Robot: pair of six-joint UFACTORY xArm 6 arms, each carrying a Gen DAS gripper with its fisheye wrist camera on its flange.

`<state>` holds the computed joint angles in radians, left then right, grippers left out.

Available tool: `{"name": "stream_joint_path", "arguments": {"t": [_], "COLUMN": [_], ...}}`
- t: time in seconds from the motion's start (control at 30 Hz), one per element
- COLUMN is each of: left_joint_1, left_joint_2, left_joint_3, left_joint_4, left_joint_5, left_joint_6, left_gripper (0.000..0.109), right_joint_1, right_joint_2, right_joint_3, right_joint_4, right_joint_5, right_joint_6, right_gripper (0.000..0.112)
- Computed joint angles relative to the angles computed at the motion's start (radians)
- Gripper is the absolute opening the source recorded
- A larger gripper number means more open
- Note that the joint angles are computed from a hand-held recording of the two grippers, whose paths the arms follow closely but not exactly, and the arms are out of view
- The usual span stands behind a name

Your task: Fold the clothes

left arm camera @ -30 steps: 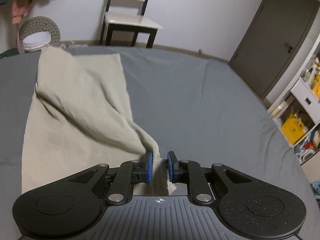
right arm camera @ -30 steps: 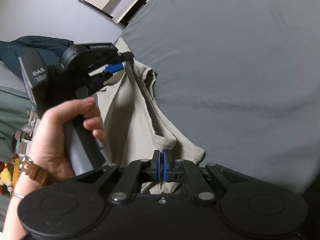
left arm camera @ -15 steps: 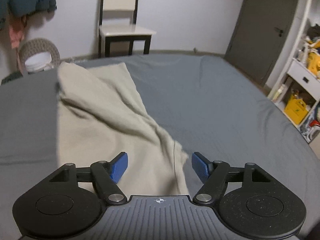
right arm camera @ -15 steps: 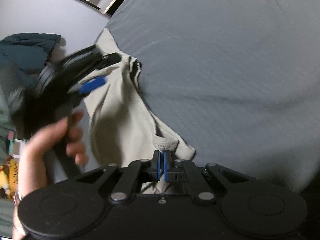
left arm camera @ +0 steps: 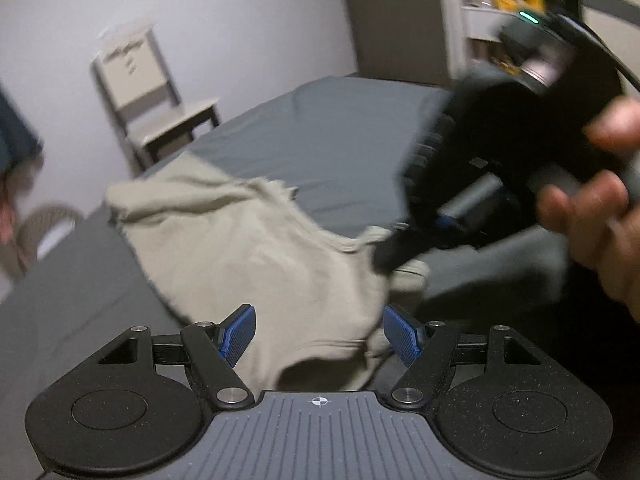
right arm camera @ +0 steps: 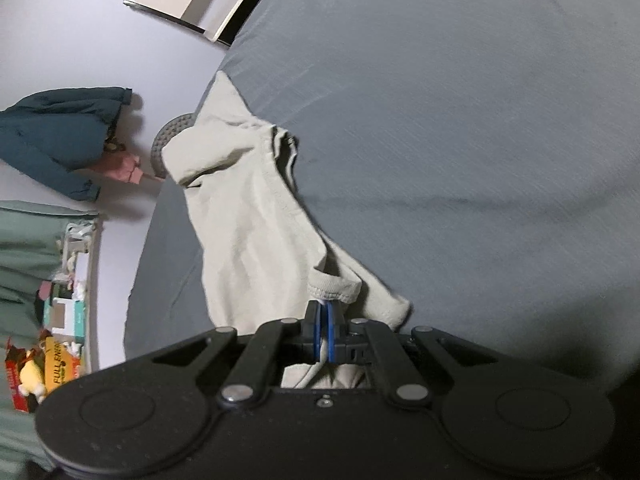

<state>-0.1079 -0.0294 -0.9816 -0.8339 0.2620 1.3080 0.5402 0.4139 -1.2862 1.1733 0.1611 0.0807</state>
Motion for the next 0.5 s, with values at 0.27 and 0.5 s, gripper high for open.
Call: {"name": "stream_joint_path", "arguments": {"t": [0.27, 0.5], "left_joint_1": [-0.073, -0.080], "left_joint_2": [-0.043, 0.006], "left_joint_3": [0.055, 0.046], "left_joint_4": [0.023, 0.200], "left_joint_5": [-0.085, -0.142], "left_joint_6": [0.120, -0.040], "left_gripper": [0.071, 0.045], "right_joint_1": [0.015, 0.015], "right_joint_2": [0.005, -0.001], "right_joint_3": [-0.021, -0.052], "right_joint_4": [0.138, 0.380], "right_joint_5": [-0.025, -0.025], "right_joint_6": [-0.099, -0.337], "right_gripper": [0.004, 0.004]}}
